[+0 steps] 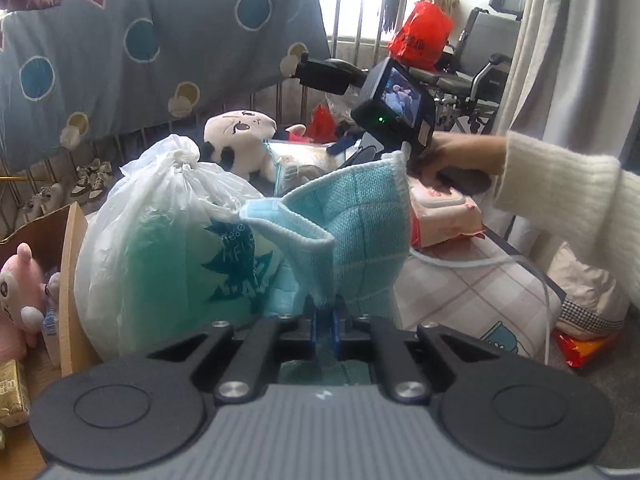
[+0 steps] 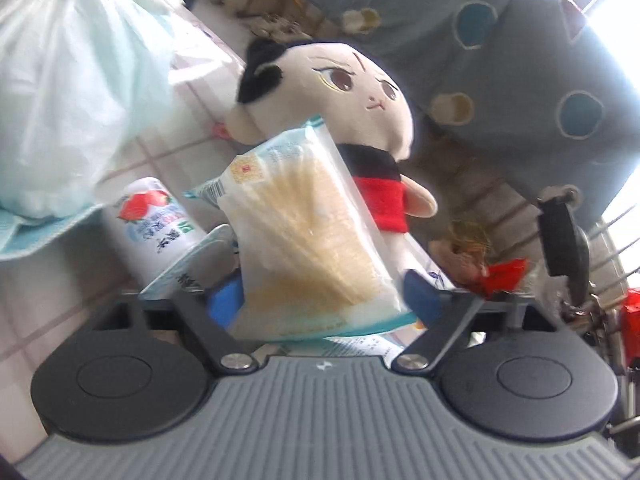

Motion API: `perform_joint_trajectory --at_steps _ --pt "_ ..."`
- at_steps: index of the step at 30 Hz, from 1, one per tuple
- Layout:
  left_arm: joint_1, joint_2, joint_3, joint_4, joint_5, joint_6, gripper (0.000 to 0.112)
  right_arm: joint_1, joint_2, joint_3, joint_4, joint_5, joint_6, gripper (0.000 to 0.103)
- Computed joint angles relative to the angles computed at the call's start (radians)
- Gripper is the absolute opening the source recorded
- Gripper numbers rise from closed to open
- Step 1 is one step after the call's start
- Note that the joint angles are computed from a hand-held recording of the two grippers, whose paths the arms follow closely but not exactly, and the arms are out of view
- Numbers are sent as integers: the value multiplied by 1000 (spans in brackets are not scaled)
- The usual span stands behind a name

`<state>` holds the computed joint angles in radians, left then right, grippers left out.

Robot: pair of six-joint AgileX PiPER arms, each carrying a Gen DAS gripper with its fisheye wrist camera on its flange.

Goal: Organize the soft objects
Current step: 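Grasp the blue towel with the left tool while the right grasps the clear bag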

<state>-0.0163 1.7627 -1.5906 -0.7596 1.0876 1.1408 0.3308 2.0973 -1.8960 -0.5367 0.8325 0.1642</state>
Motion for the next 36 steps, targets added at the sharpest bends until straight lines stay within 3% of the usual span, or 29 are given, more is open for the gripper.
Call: perform_joint_trajectory --at_steps 1,4,7,11,12,13,16,18,19,21,22,23,26,30,31,32,34,36 --pt "5 4 -10 -2 14 -3 8 -9 -5 -7 47 -3 15 39" --pt "26 8 -17 -3 48 -34 8 -11 -28 -1 91 15 66 28" --pt "46 -15 9 -11 50 -24 8 27 -123 118 5 -18 196 26" --pt "54 -55 49 11 52 -16 8 59 -252 218 59 -8 215 25" --pt "57 -64 63 12 58 -8 12 84 -285 241 39 6 244 22" --pt "61 -75 81 8 64 3 16 98 -318 264 53 3 241 12" --pt "72 -120 159 -8 41 43 30 163 -403 306 68 69 276 8" --pt "67 -129 188 -2 45 66 52 217 -444 328 73 137 325 8" --pt "57 -135 212 -1 28 88 59 231 -471 353 116 153 324 8" --pt "10 -150 280 -5 -61 152 84 281 -526 430 106 144 387 10" --pt "-20 -149 310 -19 -116 179 87 297 -537 449 102 149 390 10" --pt "-53 -135 329 -35 -168 202 89 323 -544 469 70 159 421 11" --pt "-167 -39 296 -3 -288 126 89 344 -539 481 10 203 516 34" --pt "-274 73 252 81 -502 -36 93 290 -542 506 14 123 573 85" --pt "-290 92 248 107 -554 -66 95 282 -542 514 13 95 578 94" --pt "-307 116 232 174 -587 -129 95 271 -532 514 15 62 572 96" --pt "-296 160 194 193 -553 -162 78 253 -498 492 19 36 574 101" --pt "-247 163 168 127 -442 -124 26 229 -447 456 54 19 549 102"
